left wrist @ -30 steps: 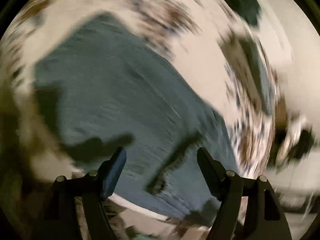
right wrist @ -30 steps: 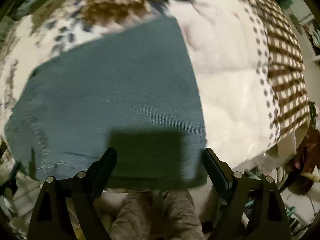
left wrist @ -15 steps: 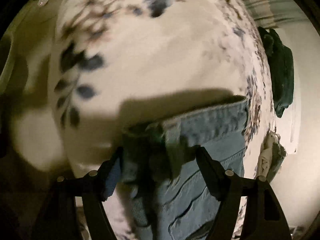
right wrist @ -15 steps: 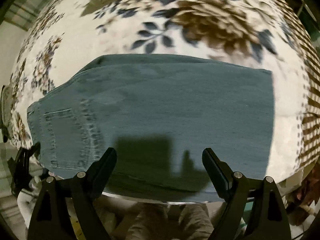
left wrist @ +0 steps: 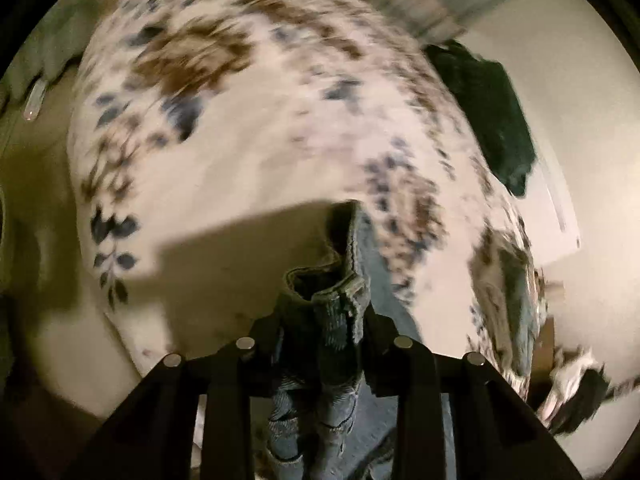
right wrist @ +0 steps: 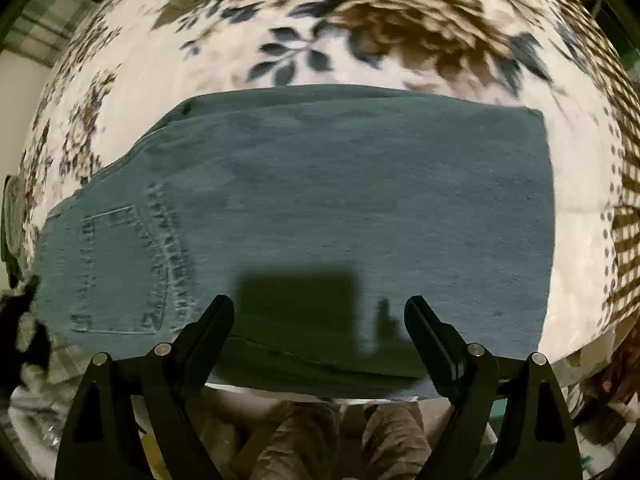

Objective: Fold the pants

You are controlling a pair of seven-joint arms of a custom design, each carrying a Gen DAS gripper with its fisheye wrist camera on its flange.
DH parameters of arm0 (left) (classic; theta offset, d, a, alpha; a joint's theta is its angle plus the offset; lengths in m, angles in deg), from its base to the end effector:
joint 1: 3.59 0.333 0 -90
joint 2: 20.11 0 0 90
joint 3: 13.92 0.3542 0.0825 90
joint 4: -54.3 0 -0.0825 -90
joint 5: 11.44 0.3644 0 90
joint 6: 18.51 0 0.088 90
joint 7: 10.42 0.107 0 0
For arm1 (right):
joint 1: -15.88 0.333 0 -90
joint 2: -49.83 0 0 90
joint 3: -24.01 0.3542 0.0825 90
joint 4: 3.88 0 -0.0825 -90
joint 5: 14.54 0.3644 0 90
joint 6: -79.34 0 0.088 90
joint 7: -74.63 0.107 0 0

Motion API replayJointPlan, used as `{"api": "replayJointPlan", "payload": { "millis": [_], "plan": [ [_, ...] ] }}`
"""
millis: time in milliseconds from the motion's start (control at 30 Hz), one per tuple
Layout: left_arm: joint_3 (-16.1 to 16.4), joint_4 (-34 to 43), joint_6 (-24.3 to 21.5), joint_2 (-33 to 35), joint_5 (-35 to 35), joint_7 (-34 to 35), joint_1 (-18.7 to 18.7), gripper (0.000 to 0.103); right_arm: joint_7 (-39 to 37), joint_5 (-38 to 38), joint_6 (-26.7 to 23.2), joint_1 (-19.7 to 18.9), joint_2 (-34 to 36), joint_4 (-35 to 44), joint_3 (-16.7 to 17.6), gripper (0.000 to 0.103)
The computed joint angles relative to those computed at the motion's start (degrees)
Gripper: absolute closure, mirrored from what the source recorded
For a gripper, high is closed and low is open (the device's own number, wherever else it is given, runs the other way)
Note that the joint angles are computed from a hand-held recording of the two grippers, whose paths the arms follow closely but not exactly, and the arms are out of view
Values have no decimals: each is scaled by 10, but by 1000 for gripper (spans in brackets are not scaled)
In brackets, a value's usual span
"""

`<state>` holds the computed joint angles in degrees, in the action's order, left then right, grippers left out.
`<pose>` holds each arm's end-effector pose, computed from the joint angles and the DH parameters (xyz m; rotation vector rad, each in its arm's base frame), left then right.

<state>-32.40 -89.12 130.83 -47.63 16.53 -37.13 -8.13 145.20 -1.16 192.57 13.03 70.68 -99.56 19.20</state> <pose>0.3672 -0.1856 0.5448 -2.7034 0.4074 -0.9740 0.6453 -0.0653 0.4356 -2.2421 2.0047 0.2141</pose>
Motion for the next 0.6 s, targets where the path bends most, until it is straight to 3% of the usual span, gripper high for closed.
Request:
{"api": "replayJointPlan", "payload": {
  "millis": [100, 300, 600],
  "plan": [
    [5, 69, -52, 26, -2, 79, -24, 77, -4, 7, 5, -11, 2, 1, -5, 14],
    [-19, 221, -102, 115, 42, 174, -51, 78, -15, 22, 10, -41, 8, 10, -17, 14],
    [-40, 510, -155, 369, 75, 325, -170, 81, -19, 35, -11, -107, 28, 56, -41, 14]
  ]
}}
